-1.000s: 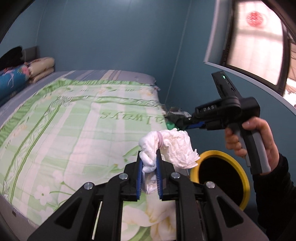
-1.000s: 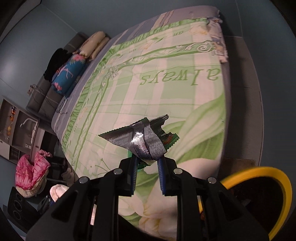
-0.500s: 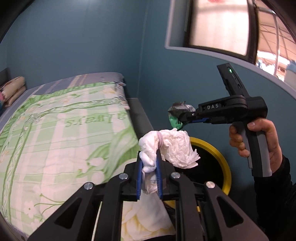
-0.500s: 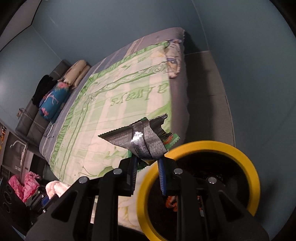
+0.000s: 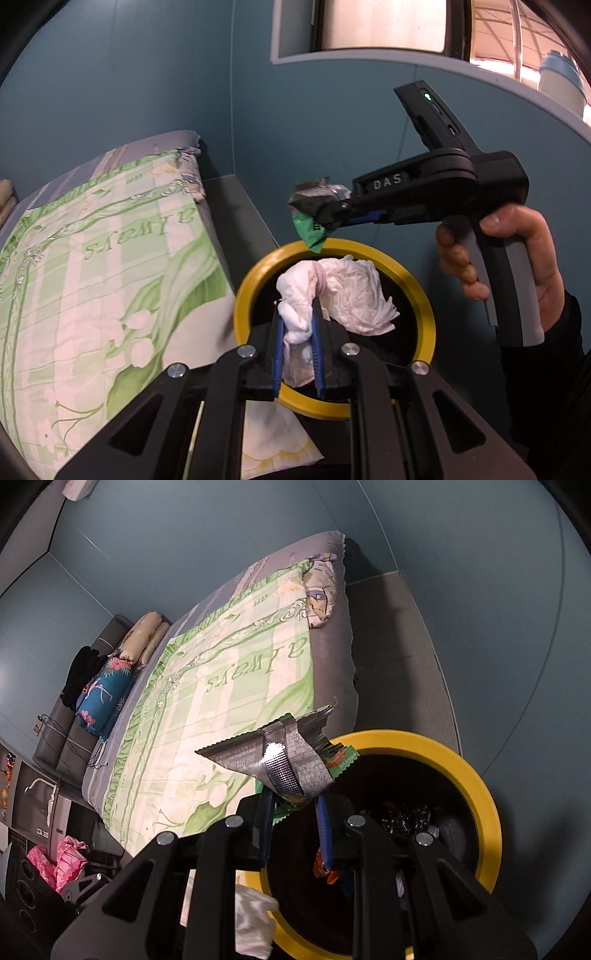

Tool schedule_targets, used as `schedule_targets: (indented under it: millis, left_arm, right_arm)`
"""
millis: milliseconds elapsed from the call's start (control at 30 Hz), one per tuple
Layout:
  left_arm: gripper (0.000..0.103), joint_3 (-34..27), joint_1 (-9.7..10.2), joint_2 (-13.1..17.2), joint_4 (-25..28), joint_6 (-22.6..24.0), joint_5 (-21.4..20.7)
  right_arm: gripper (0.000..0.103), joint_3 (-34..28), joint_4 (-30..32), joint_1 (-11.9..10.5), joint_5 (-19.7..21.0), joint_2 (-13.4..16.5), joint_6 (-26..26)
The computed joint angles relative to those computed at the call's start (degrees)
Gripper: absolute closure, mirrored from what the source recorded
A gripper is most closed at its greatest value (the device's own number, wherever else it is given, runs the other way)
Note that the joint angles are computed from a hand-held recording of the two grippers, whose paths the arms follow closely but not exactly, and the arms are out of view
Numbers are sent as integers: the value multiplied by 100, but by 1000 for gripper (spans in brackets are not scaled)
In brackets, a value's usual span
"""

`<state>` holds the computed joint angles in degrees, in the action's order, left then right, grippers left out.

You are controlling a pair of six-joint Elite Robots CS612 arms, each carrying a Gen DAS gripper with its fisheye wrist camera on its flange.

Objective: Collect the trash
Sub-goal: 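Carry the tissue and silver-green wrapper in both tools over the bin, then open both tools to drop the tissue and wrapper into the bin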

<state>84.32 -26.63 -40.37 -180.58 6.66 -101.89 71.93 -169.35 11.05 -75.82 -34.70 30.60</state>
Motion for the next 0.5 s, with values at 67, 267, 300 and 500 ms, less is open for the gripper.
schedule_targets:
  millis: [67, 267, 300, 500]
  left_arm:
    - [91, -55, -26, 38, 97, 89, -66]
    - [91, -271, -79, 184, 539, 225, -242]
    - [91, -328, -79, 223, 632, 210, -265]
    - [91, -619, -69, 435, 1074, 66, -310]
  right_arm:
    - [83, 27, 24, -4, -24, 8, 15]
    - [83, 92, 65, -39, -86, 27, 110]
    - [83, 96, 87, -42, -135, 34, 126]
    - [83, 64, 236, -85, -9, 123, 239]
